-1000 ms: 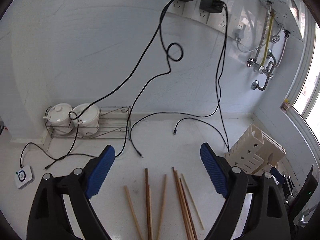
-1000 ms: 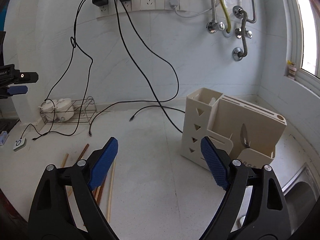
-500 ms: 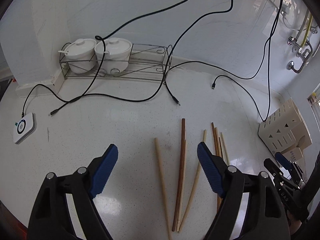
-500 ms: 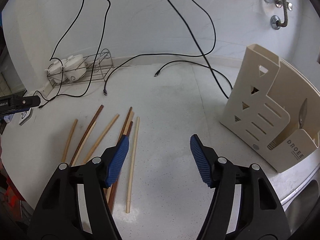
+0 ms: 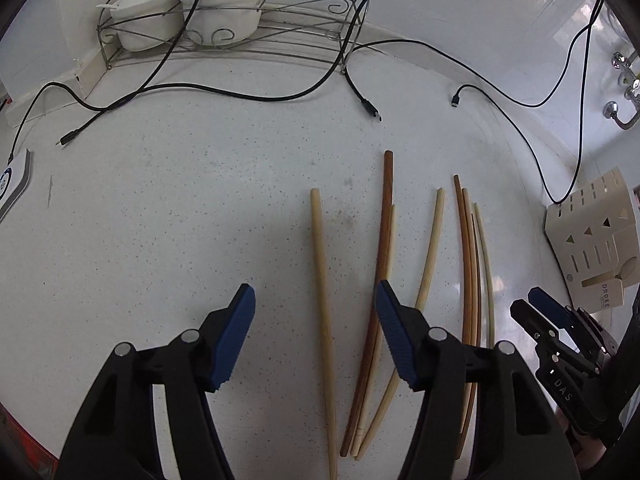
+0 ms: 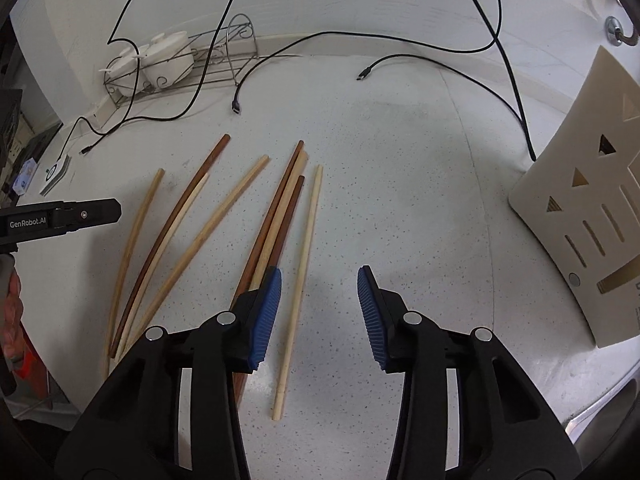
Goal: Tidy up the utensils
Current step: 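Move the right tool back to the wooden chopsticks on the counter, then grasp one light wooden chopstick with the right tool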
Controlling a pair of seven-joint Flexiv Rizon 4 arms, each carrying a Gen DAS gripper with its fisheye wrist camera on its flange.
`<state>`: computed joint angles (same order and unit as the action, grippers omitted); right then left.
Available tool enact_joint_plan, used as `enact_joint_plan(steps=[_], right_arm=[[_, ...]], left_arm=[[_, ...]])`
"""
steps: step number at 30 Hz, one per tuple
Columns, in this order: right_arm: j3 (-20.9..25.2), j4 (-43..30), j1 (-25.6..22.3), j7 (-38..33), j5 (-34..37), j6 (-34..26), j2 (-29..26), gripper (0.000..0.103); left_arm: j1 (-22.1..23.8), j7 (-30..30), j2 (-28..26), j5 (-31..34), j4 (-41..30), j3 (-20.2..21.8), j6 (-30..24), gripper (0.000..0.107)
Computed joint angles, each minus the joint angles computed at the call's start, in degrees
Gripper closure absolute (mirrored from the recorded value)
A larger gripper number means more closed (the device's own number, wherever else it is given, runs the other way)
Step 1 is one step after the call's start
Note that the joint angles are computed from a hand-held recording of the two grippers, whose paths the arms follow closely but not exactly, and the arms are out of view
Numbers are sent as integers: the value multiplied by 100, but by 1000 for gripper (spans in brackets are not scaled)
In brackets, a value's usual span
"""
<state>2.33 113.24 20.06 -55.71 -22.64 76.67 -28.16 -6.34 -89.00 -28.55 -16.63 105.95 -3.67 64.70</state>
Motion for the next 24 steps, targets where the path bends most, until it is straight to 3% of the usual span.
enact_joint_plan(steps=[3,6,24], right_arm=[[100,-117,-61,-113,77,-244,-47,68],[162,-203,-96,-192,151,-443,-88,75],[336,-604,-130,-675,422,-899,-321,76]], left_arm=[[-65,-91,-73,94,-90,62,-104,50],[-107,-158,-129,203,-161,108,-193,54],[-413,-629,-288,1049,-551,437,-594,66]])
